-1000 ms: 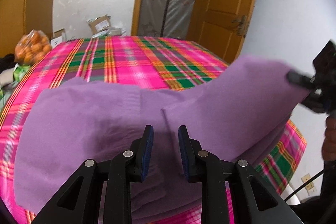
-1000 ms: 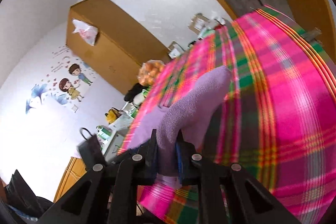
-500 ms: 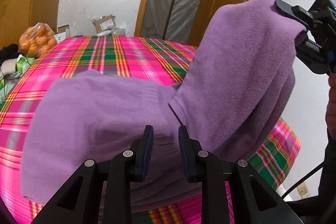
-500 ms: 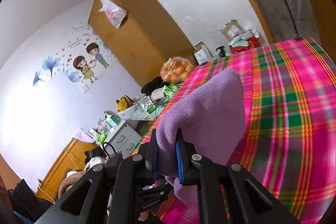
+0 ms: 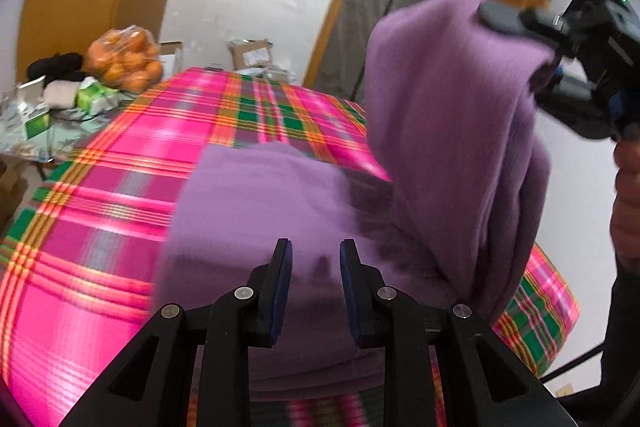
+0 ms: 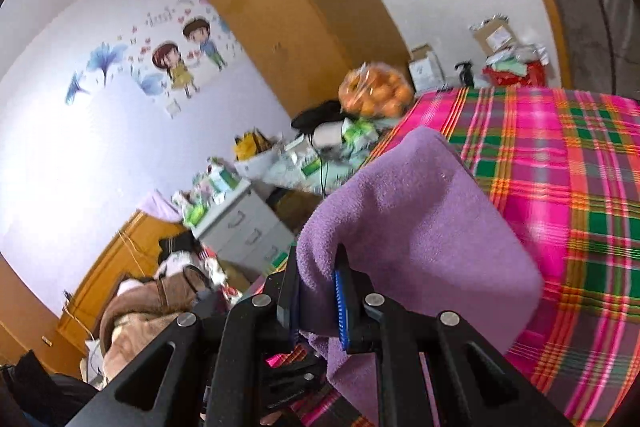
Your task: Fold clothes
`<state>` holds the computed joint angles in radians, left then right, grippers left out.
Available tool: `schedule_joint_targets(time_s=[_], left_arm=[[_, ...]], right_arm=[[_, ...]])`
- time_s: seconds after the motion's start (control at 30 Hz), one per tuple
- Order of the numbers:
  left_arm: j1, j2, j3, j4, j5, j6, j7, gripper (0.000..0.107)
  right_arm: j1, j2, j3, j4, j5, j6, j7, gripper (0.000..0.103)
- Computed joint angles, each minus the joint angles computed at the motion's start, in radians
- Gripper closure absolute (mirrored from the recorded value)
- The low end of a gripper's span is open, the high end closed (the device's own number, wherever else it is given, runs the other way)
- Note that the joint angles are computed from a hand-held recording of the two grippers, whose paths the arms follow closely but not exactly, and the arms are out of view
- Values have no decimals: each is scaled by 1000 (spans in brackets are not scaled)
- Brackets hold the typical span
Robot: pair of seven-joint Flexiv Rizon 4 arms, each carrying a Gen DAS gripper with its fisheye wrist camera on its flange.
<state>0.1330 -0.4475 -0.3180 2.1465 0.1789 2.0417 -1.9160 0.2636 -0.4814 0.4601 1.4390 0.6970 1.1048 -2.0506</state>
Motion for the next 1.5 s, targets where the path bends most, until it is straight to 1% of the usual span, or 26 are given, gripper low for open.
schedule_joint_targets(time_s=[0.13, 0.17, 0.3, 0.37, 0.43, 0.53, 0.6, 0.63, 0.67, 0.73, 0.8, 0.87, 0.9, 1.0, 1.07, 1.1, 1.13, 1.2, 1.23, 1.3, 1.33, 1.37, 1.4, 1.43, 1.47, 1.5], left_arm=[[10, 15, 36, 38, -14, 35, -28, 82], [11, 18, 46, 47, -16, 41, -35, 82], [18, 39, 84, 89, -25, 63, -66, 82], [30, 51, 96, 113, -20, 74, -87, 82], [48, 57, 99, 128, -4, 95, -114, 82], [94, 53, 81, 132, 48, 126, -167, 82], [172, 36, 20, 108, 134, 132, -227, 78], [239, 21, -41, 90, 204, 131, -273, 67], [301, 3, -102, 71, 269, 130, -315, 62], [396, -30, -209, 36, 375, 117, -381, 62], [415, -30, -252, 20, 391, 81, -387, 62], [428, -26, -284, 18, 385, 52, -385, 62], [458, -29, -323, 20, 389, 44, -392, 62], [497, -24, -382, 25, 373, 43, -393, 60], [471, 4, -372, 28, 327, -10, -372, 50], [457, 17, -366, 29, 300, -39, -358, 50], [447, 22, -370, 24, 272, -90, -344, 50], [409, 33, -348, 23, 209, -166, -326, 50], [395, 34, -339, 25, 184, -183, -319, 50], [394, 27, -345, 37, 152, -179, -307, 50], [402, 22, -356, 43, 141, -164, -300, 52], [411, 17, -367, 48, 131, -149, -293, 60], [414, 15, -374, 48, 122, -142, -280, 66], [439, 0, -409, 43, 122, -139, -263, 76], [462, -14, -441, 37, 122, -137, -246, 78], [492, -42, -490, 37, 104, -124, -204, 78]], right_arm=[[78, -63, -35, -44, -100, -42, 76, 88], [93, -84, -40, -61, -126, -60, 94, 86], [129, -178, -40, -146, -205, -171, 148, 80], [118, -196, -19, -155, -196, -176, 128, 79], [89, -199, 16, -154, -156, -165, 79, 78], [62, -180, 36, -137, -106, -129, 32, 76], [44, -157, 38, -107, -76, -91, 9, 75], [35, -145, 37, -89, -63, -73, 5, 75], [25, -133, 36, -70, -50, -58, 1, 75], [1, -113, 37, -35, -23, -35, -6, 75], [-20, -98, 37, -6, 3, -17, -9, 75], [-41, -89, 41, 13, 29, -6, -17, 74], [-52, -86, 44, 21, 44, -2, -25, 74], [-85, -78, 56, 35, 89, 2, -59, 74], [-102, -77, 60, 36, 118, -4, -81, 74], [-106, -78, 59, 35, 129, -9, -88, 74], [-112, -78, 58, 36, 141, -15, -97, 74], [-121, -73, 57, 39, 162, -27, -117, 74], [-127, -71, 56, 41, 173, -34, -129, 74], [-131, -66, 49, 44, 190, -45, -147, 74], [-131, -66, 44, 45, 196, -50, -151, 74], [-131, -69, 38, 43, 202, -56, -151, 74], [-130, -71, 32, 40, 207, -60, -150, 74], [-130, -74, 26, 38, 212, -63, -148, 74], [-130, -78, 22, 36, 217, -65, -145, 74], [-130, -81, 18, 34, 222, -66, -143, 74]])
